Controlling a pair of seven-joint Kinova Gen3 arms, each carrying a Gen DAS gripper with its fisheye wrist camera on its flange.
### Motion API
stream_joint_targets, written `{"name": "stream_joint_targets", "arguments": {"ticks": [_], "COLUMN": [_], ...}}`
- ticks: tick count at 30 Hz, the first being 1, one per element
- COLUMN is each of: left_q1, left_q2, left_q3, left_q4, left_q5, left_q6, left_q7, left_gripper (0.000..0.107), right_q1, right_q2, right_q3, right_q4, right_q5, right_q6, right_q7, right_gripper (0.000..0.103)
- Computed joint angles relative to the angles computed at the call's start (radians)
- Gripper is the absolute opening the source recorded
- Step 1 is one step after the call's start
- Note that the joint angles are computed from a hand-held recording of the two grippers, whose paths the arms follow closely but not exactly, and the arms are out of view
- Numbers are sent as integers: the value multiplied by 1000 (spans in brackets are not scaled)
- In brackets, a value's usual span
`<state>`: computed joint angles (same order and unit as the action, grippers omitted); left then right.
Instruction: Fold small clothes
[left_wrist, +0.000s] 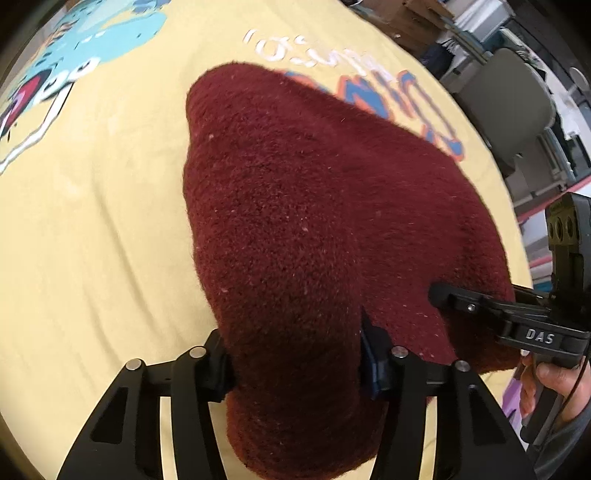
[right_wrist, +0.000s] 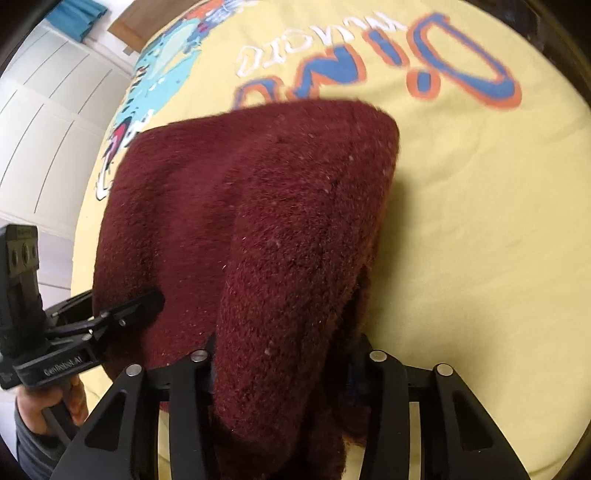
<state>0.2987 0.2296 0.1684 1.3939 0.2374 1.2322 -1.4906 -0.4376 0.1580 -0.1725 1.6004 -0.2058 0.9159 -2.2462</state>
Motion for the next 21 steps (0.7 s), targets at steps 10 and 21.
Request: {"name": "stream_joint_targets", "arguments": {"ticks": [10, 21], "left_q1": [-137, -256], "left_q2": [-104, -176], "left_q3": [-46, -115], "left_q4": [-60, 77], "left_q5": [115, 121], "left_q6": [78, 62], "left_q7": [-162, -256], "left_gripper": [46, 47], "right_q1": [-92, -196], "right_q2": [52, 272], "right_q3": [-16, 3], "right_q4": [-260, -459], "right_q5": [131, 133], "right_q6": [111, 186], "right_q7": [-44, -52], "right_gripper": [42, 44]}}
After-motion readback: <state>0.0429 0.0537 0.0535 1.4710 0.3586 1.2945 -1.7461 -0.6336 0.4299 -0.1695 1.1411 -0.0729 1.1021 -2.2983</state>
